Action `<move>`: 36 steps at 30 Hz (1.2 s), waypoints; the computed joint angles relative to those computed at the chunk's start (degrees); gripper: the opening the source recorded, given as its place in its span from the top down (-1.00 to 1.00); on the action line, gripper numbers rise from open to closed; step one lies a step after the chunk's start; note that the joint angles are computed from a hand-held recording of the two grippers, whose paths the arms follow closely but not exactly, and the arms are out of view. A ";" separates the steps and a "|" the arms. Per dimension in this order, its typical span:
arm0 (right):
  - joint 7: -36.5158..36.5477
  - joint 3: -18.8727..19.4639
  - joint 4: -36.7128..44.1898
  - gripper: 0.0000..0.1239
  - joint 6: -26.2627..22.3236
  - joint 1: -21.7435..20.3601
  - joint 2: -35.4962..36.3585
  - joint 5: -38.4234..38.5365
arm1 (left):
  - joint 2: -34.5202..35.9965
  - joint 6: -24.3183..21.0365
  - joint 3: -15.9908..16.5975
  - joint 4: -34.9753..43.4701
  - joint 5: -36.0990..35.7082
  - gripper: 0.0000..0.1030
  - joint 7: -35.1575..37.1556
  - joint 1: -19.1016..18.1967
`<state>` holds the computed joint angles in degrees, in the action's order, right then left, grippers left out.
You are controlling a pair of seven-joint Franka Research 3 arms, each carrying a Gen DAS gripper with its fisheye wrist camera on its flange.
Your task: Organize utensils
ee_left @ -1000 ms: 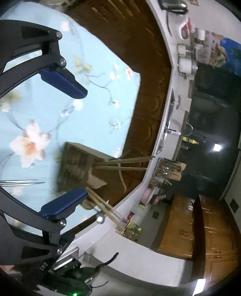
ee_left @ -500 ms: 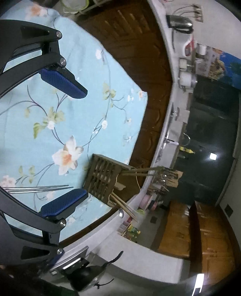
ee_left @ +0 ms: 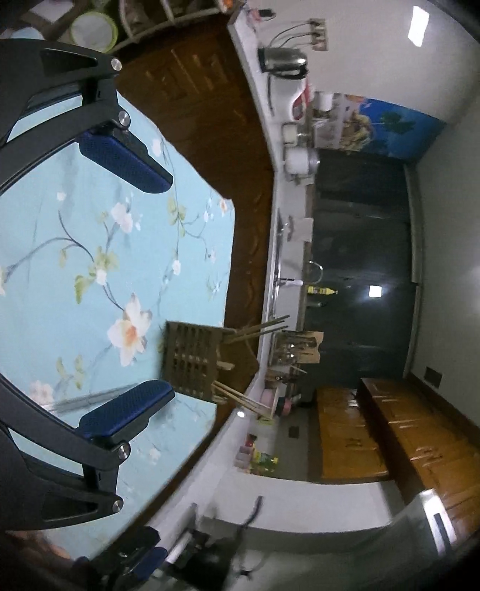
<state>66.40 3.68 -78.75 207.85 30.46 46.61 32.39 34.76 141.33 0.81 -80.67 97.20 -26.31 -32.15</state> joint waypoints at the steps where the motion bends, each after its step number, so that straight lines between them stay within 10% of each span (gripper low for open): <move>1: -0.49 -0.49 -0.67 -0.66 0.55 0.58 0.39 0.63 | 0.34 -1.42 0.10 -0.34 -0.02 -1.00 0.69 -0.61; 36: -1.14 2.11 -6.62 -0.66 4.83 -2.03 0.48 0.54 | 3.23 -3.74 0.43 -1.92 -4.07 -1.00 2.27 -2.63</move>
